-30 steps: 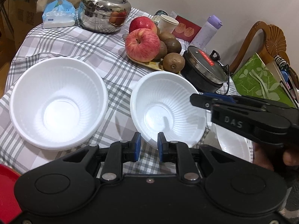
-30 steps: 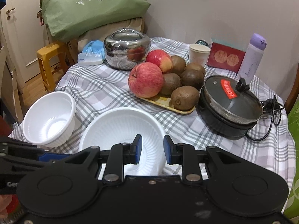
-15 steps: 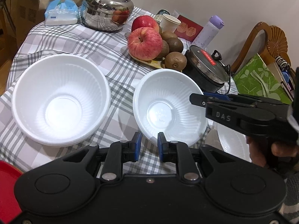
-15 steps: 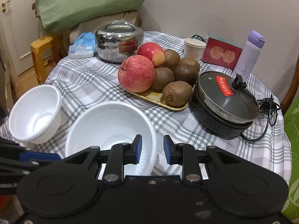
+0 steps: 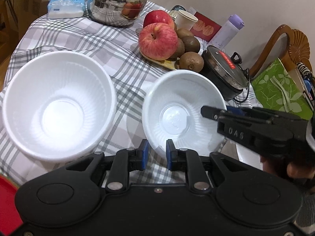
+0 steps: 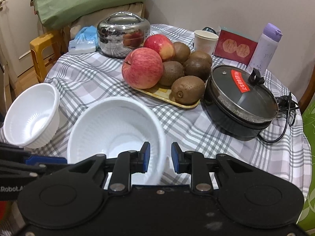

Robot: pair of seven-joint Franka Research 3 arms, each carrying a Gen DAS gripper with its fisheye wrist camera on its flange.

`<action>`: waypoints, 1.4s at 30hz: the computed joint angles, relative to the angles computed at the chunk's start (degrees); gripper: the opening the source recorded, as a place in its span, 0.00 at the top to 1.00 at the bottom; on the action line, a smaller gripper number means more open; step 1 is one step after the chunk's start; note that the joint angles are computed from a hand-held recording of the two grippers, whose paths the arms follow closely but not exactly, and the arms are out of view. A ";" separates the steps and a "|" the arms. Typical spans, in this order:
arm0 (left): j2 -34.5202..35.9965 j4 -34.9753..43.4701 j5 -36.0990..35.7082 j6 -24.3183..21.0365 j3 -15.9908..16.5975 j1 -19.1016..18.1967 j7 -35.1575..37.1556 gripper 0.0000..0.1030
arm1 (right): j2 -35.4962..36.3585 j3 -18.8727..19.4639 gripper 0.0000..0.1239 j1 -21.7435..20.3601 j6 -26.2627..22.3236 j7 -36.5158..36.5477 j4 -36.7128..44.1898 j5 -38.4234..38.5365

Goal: Organize plates and bowls
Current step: 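Grasp the large white bowl rim with the left tool and lift it, then carry the white bowl with the left tool toward the plate stack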

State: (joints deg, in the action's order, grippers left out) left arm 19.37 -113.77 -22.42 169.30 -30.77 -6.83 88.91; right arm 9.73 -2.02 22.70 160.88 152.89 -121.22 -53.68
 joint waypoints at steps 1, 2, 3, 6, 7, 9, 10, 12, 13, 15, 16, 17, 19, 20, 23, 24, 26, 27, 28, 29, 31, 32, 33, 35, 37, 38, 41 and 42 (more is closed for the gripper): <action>0.22 0.22 0.16 0.25 0.01 -0.12 0.06 0.76 | 0.25 0.03 0.80 0.01 -0.11 -0.08 0.14 0.14; 0.37 0.47 1.03 0.60 0.81 -0.90 -0.77 0.76 | 0.38 -0.06 0.80 0.23 -0.54 0.34 0.31 -0.22; 0.52 0.60 2.13 1.32 1.70 -1.76 -1.80 0.75 | 0.51 -0.21 0.80 0.50 -1.00 0.99 0.49 -1.03; 1.02 1.06 3.56 2.04 1.34 -1.30 -2.86 0.74 | 0.37 -0.27 0.80 0.60 -1.17 2.10 0.47 -2.08; 1.17 1.03 3.33 2.33 0.48 -0.45 -2.57 0.74 | 0.24 -0.21 0.80 0.53 -1.21 2.28 0.41 -2.10; 1.43 1.13 3.21 2.36 -0.85 0.90 -1.94 0.74 | -0.06 -0.13 0.81 0.34 -0.97 2.74 0.14 -2.37; 1.50 1.12 3.06 2.34 -1.46 1.53 -1.60 0.74 | -0.21 -0.02 0.81 0.26 -0.91 2.88 0.03 -2.39; 1.45 0.93 2.49 2.32 -2.56 2.63 -1.01 0.74 | -0.35 0.26 0.81 0.21 -1.31 2.88 -0.02 -2.27; 1.45 1.00 2.58 2.23 -2.51 2.59 -1.12 0.74 | -0.36 0.38 0.81 0.27 -1.64 3.03 0.04 -2.43; 1.52 1.09 2.80 1.95 -2.32 2.45 -1.31 0.74 | -0.26 0.76 0.81 0.25 -2.45 2.30 0.17 -1.93; 1.63 1.24 2.82 1.35 -2.24 2.45 -1.45 0.74 | -0.09 1.00 0.81 0.15 -2.85 1.46 0.32 -0.96; 1.72 1.38 2.74 0.74 -2.09 2.38 -1.68 0.74 | 0.08 1.11 0.81 0.13 -3.27 1.02 0.47 -0.16; 1.64 1.20 2.49 0.41 -1.70 2.00 -2.12 0.74 | 0.42 1.10 0.81 0.39 -4.67 1.07 0.93 0.75; 1.43 0.86 2.47 0.69 -1.52 1.81 -2.16 0.74 | 0.54 1.06 0.81 0.51 -5.38 1.22 1.10 1.10; 0.89 0.00 3.13 1.88 -0.73 1.04 -2.69 0.74 | 0.42 0.82 0.81 0.30 -4.67 1.55 0.66 1.81; 0.96 0.04 3.62 2.04 -0.41 0.75 -2.96 0.74 | 0.38 0.74 0.81 0.34 -4.67 1.69 0.60 1.74; 1.51 0.60 4.02 2.04 -0.59 0.95 -2.97 0.73 | 0.30 0.70 0.81 0.47 -4.67 1.87 0.52 1.20; 1.83 0.95 4.26 2.06 -0.63 0.97 -3.05 0.73 | 0.35 0.73 0.81 0.48 -4.67 1.76 0.57 1.13; 2.18 1.25 4.38 2.31 -0.82 1.10 -3.06 0.73 | 0.40 0.75 0.81 0.54 -4.69 1.82 0.67 1.04; 2.55 1.73 5.01 2.31 -0.48 0.76 -3.45 0.71 | 0.45 0.71 0.81 0.58 -4.43 2.01 0.71 0.73; 3.17 2.75 6.84 1.55 0.55 -0.21 -4.36 0.71 | 0.51 0.57 0.81 0.73 -3.63 2.63 0.71 -0.31; 3.15 3.05 8.37 1.43 2.28 -1.77 -6.05 0.73 | 0.39 0.45 0.81 0.93 -3.57 3.31 0.66 -1.20; 3.09 3.04 9.27 1.69 2.96 -2.38 -7.02 0.73 | 0.29 0.38 0.81 1.11 -3.59 3.96 0.69 -2.22; 2.95 2.70 9.27 1.72 1.76 -1.20 -7.06 0.73 | -0.17 0.52 0.81 1.22 -3.80 4.84 0.54 -3.43; 2.73 2.03 7.69 2.01 -0.72 1.11 -6.03 0.73 | -0.88 0.93 0.81 1.05 -4.06 5.18 0.15 -3.74; 2.44 1.55 6.78 2.13 -1.97 2.27 -5.30 0.74 | -1.24 1.16 0.81 0.93 -4.14 5.27 -0.08 -3.85; 0.60 -0.32 4.37 2.48 -4.39 4.45 -3.41 0.74 | -3.12 2.11 0.81 0.93 -5.28 6.69 -1.26 -5.17; -0.41 -1.21 3.45 2.77 -5.08 5.03 -2.60 0.74 | -3.94 2.57 0.81 0.91 -5.82 7.36 -1.77 -5.66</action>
State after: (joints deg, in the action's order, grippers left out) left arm 18.96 -114.99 -18.97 172.06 -35.85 -1.80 86.31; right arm 5.80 0.55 23.61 155.06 160.25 -122.99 -59.34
